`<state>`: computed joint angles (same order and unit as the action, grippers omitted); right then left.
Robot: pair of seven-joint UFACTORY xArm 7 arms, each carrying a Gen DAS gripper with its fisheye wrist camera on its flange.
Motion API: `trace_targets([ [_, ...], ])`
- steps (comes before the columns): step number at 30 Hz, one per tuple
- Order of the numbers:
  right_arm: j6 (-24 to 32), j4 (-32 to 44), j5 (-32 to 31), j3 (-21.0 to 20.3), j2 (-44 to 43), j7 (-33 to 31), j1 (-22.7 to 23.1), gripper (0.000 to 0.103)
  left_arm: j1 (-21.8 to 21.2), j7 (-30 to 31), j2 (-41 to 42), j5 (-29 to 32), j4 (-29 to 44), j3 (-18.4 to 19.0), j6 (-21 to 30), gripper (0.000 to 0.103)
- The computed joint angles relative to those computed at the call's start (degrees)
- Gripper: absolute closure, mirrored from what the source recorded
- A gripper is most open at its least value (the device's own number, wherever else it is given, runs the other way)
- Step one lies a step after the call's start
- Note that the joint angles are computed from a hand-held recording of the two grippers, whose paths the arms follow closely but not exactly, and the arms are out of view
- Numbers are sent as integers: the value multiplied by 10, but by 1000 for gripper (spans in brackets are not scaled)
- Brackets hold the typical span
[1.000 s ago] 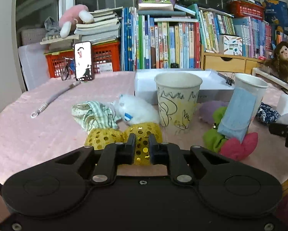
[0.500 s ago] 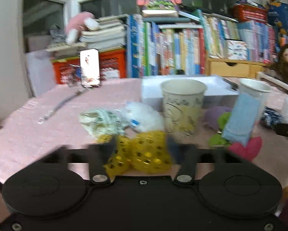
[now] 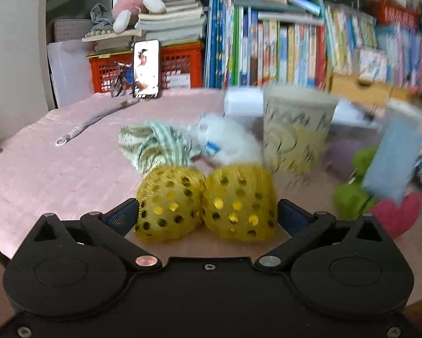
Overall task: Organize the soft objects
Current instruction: 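Lift and carry the gold balls and pink sock over the white tray with both grippers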
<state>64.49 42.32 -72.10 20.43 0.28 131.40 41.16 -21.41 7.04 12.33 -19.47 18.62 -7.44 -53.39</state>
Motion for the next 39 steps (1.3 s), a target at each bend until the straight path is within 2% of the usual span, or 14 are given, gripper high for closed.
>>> trace_targets([
  [1,-1,0,-1,0,0,0,0,47,-11,18,8,-22,6,-1,-4,1],
  [2,-2,0,-1,0,1,-1,0,47,-13,20,18,-22,6,-1,-24,14],
  [3,-3,1,-2,-1,2,-2,0,47,-14,23,20,-20,3,0,-38,31],
  [4,-4,1,-3,-1,2,-3,-1,47,-17,31,19,-22,0,0,-44,36],
  [5,-4,1,-3,-2,2,-3,-1,47,-18,37,14,-23,-2,-1,-43,45],
  [9,2,1,-5,0,-3,-5,0,47,1,24,-18,21,-24,0,-25,67],
  [10,5,1,-5,1,-4,-6,0,47,3,27,-25,28,-33,0,-29,69],
  [12,10,0,-5,3,-8,-7,1,47,5,39,-38,31,-46,-1,-40,81],
  [18,18,-4,-10,7,-25,-10,-2,47,16,49,-91,62,-79,-10,-49,81],
  [26,9,-15,-16,10,-53,-20,-14,47,42,36,-187,117,-92,-6,18,80],
  [30,-6,-28,-25,13,-93,-41,-31,47,66,-10,-243,218,-66,26,83,80],
  [33,-27,-34,-39,12,-131,-73,-51,47,75,-46,-258,292,-19,47,140,79],
  [36,-82,-36,-51,-4,-167,-106,-86,47,65,-116,-242,389,52,80,208,79],
  [39,-169,-29,-65,-37,-187,-142,-128,47,55,-177,-203,462,133,94,270,79],
])
